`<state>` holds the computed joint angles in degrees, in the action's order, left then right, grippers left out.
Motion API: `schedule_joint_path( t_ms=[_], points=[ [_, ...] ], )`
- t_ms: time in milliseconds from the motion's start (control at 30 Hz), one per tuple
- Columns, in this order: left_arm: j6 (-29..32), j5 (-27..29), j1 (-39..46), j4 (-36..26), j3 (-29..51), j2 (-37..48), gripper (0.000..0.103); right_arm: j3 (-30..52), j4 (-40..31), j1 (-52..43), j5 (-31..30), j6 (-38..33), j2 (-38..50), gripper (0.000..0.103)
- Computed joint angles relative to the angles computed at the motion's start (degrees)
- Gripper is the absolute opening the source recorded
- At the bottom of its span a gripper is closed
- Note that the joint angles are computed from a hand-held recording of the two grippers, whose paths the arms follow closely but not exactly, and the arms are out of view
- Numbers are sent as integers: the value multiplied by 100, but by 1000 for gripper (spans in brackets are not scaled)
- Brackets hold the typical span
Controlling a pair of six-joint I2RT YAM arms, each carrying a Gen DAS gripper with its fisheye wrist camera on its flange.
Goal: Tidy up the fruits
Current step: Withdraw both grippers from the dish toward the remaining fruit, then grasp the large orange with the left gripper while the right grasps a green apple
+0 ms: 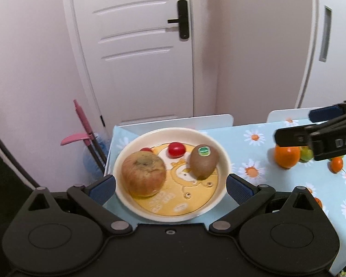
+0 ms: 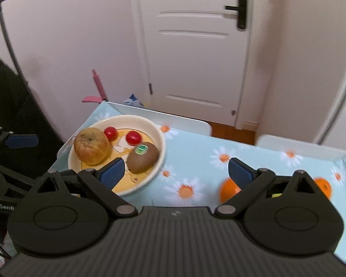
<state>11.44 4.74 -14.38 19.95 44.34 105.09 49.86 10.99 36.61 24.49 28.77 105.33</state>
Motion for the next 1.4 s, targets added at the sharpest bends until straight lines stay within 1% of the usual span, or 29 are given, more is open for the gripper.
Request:
schedule_joint_path(
  t_ms=[133,233,333,467,633,767,867,933,1033,1100,1167,1233,1400],
  points=[
    [-98,-92,-268,31,-105,-149,103,-766,100,-61,203,101,-611,103],
    [-228,-258,-555,68,-210,-280,103,-1312,160,-210,188,84,-1073,103],
    [-476,-545,-922,118,-297,-377,103,-1871,177,-443,107,-80,-1617,103],
    [-934,-1020,-1525,97,-257,-352,103,-2556,309,-1025,-286,-493,-2250,103],
    [-1395,-1471,-2151,-20,89,-9,103,-3143,659,-2056,-992,-1064,-2578,103],
    [-1721,-1812,-2564,-141,556,464,103,-3325,1144,-2893,-1620,-1509,-2229,103],
    [-1912,-1948,-2737,-281,982,882,102,-3285,1455,-3395,-1964,-1772,-1711,103],
    [-2021,-1971,-2793,-427,1329,1193,101,-3230,1656,-3737,-2281,-1918,-1349,100],
    [-2087,-1935,-2830,-580,1833,1639,100,-3171,1936,-4090,-2557,-2077,-917,100],
    [-2033,-1859,-2829,-668,2152,1917,98,-3073,2082,-4247,-2699,-2123,-611,100],
    [-1915,-1749,-2817,-744,2470,2209,98,-2979,2184,-4352,-2802,-2118,-351,97],
    [-1787,-1613,-2796,-826,2754,2469,96,-2877,2238,-4422,-2885,-2082,-135,96],
    [-1378,-1399,-2749,-1134,3428,3035,92,-2716,2367,-4444,-2908,-1951,239,96]
  ],
)
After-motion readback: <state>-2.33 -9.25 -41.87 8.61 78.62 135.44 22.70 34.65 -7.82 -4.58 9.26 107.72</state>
